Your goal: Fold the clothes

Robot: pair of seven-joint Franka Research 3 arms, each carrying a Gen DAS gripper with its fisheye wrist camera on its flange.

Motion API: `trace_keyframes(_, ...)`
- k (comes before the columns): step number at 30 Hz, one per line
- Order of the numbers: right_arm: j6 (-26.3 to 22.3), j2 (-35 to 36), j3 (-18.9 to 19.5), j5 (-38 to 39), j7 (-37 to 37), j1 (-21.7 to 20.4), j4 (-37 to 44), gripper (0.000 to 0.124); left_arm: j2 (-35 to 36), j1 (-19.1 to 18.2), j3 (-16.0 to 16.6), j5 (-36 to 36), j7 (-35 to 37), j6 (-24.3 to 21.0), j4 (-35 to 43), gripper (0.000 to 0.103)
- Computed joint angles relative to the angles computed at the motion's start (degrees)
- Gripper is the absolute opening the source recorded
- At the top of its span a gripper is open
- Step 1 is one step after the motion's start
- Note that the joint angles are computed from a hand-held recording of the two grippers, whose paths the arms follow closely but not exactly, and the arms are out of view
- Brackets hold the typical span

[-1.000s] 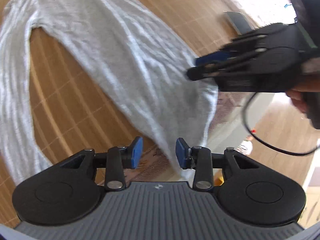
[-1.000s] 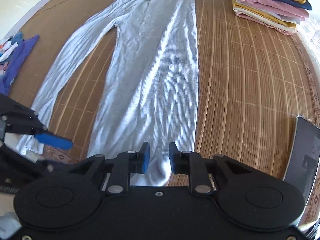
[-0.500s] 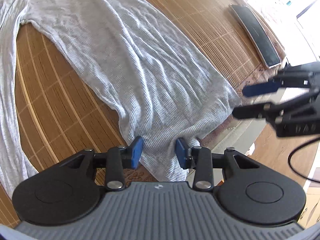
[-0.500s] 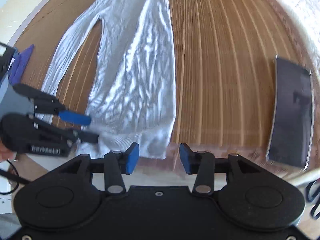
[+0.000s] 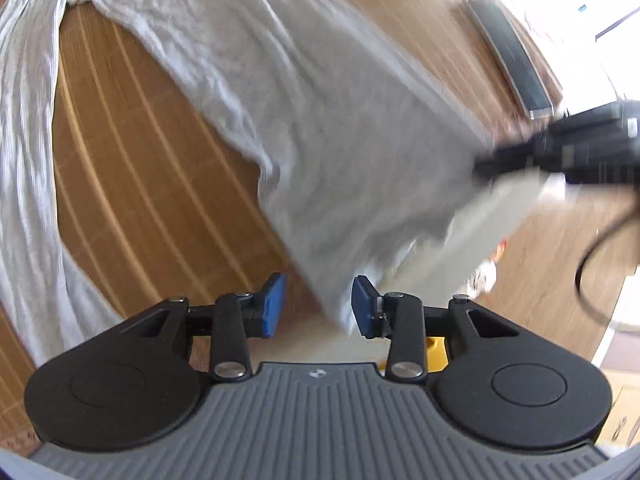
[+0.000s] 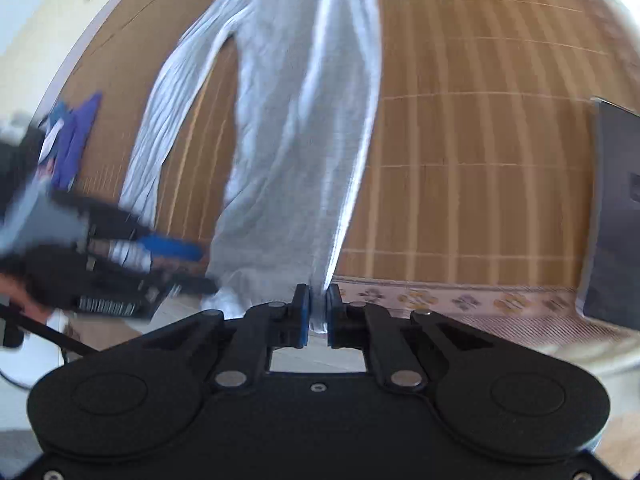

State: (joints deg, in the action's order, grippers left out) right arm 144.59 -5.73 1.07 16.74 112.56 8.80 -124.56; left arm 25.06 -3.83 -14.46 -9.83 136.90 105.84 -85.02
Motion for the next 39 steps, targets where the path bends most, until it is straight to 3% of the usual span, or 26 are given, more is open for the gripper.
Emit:
trace_keyframes(3, -3.73, -1.79, 0.85, -10.01, 10.49, -2.03, -0.60, 0.023, -1.43, 0.51, 0.20, 0.11, 0.73, -1.69, -1.93, 0.043)
trace_keyframes(5, -5.67, -2.06, 0.72, -12.04, 11.69, -2.35, -0.77, 0.031, -1.81, 0.60, 0.24, -0.61, 0.23, -1.93, -2.50, 0.043)
trace_keyframes(12, -8.48, -0.81, 0.89, -11.24, 4.25, -0.54, 0.12, 0.045, -2.46, 0.35, 0.10, -3.65, -3.70, -1.46, -3.72, 0.049)
trace_keyframes(17, -11.03, 2.71, 1.95, -19.88, -0.15, 0.87, 3.84, 0.046, -1.28, 0.13, 0.04, -5.09, -7.75, -2.12, -3.06, 0.049)
trace_keyframes(19, -11.99, 4.18, 1.74, -20.70, -2.37, 1.44, 5.21, 0.040, -1.31, -0.24, -0.01, -4.98, -9.29, -0.96, -3.79, 0.049)
trace_keyframes(20, -11.45, 4.51, 1.59, -21.00, -2.44, 1.63, 5.24, 0.029, -1.55, -0.44, -0.09, -4.55, -9.40, -0.36, -4.34, 0.049)
trace_keyframes(21, -11.59, 4.42, 1.38, -20.08, -2.78, 1.76, 5.30, 0.008, -1.77, -0.61, -0.18, -4.07, -9.24, 0.03, -4.79, 0.049)
trace_keyframes(25, -15.37, 3.03, 1.00, -18.96, 0.79, 1.78, 5.57, 0.008, -3.23, -0.81, -0.49, -3.16, -7.38, 1.75, -7.24, 0.049)
trace_keyframes(28, -17.07, 2.57, 0.90, -18.49, 0.96, 1.62, 4.96, 0.011, -3.33, -0.73, -0.36, -3.04, -6.74, 0.34, -6.76, 0.050)
trace_keyframes(30, -18.79, 2.51, 0.99, -19.22, 0.85, 1.58, 5.48, 0.028, -3.19, -0.38, -0.16, -3.29, -6.57, -1.12, -5.83, 0.049)
trace_keyframes(33, -20.28, 1.81, 1.24, -21.27, 2.07, 1.57, 5.97, 0.035, -3.55, 0.53, 0.29, -3.89, -5.90, -2.16, -4.71, 0.050)
trace_keyframes(36, -19.88, 0.84, 1.22, -21.61, 4.14, 1.29, 6.51, 0.037, -3.84, 1.70, 1.15, -4.92, -6.53, -0.09, -3.35, 0.050)
trace_keyframes(39, -16.06, 0.71, 1.10, -20.83, 6.96, 0.80, 7.26, 0.039, -2.15, 3.14, 2.42, -5.33, -9.20, 3.19, 0.63, 0.053)
